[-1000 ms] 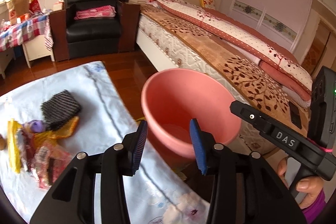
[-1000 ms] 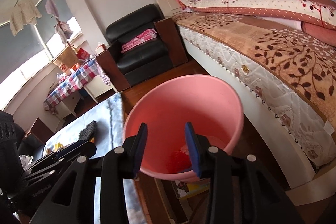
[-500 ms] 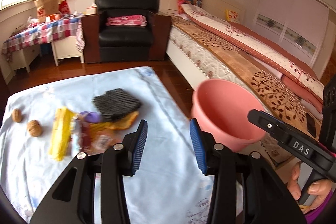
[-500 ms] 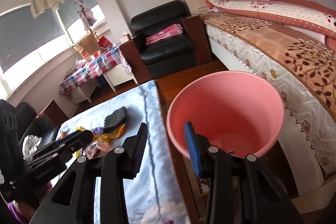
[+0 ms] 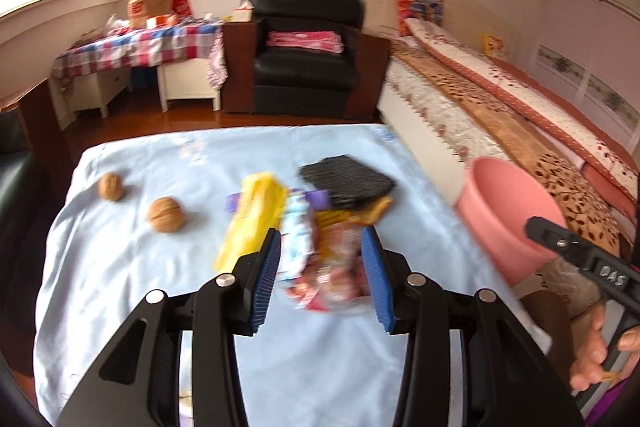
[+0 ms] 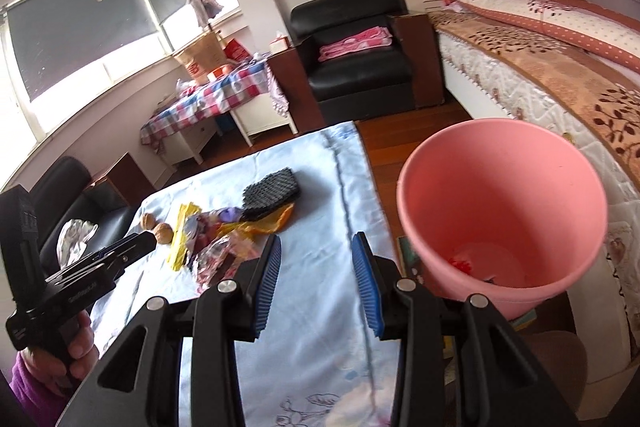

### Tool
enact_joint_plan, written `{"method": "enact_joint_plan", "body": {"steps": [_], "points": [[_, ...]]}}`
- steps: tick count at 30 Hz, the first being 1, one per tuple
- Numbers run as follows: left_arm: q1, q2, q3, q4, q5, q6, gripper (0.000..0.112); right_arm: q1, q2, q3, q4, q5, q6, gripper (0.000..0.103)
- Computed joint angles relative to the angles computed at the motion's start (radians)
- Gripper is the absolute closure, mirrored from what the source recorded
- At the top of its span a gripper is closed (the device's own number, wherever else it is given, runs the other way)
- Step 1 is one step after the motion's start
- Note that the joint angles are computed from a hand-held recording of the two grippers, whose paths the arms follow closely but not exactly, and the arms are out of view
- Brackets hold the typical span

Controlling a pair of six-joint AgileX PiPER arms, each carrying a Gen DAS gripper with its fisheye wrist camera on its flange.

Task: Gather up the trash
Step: 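Move both open tools back over the table, then grasp the yellow bag with the left tool while the right tool grasps a snack wrapper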

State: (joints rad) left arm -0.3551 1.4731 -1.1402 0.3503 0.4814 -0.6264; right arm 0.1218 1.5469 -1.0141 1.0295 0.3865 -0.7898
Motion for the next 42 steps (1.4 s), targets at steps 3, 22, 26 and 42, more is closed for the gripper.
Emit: {"method": "enact_joint_plan", "body": {"steps": [3, 22, 26, 42], "points": [[0.046, 0.010, 0.016, 0.002, 0.008, 0.013, 0.070, 0.020, 0.026, -0.021, 0.004, 0.012, -0.008, 0.067], [0.175, 0.208, -0.085, -0.215, 0.016, 0.276, 0.070, 0.155, 0.178, -0.205, -0.092, 0.081, 0.068, 0.066], [0.187, 0.215, -0.080, -0.272, -0.001, 0.330, 0.071, 0.181, 0.218, -0.256, -0.127, 0.096, 0.114, 0.066], [0.239, 0.100, 0.031, -0.483, -0.051, 0.471, 0.099, 0.337, 0.422, -0.553, -0.400, 0.127, 0.359, 0.065]]}}
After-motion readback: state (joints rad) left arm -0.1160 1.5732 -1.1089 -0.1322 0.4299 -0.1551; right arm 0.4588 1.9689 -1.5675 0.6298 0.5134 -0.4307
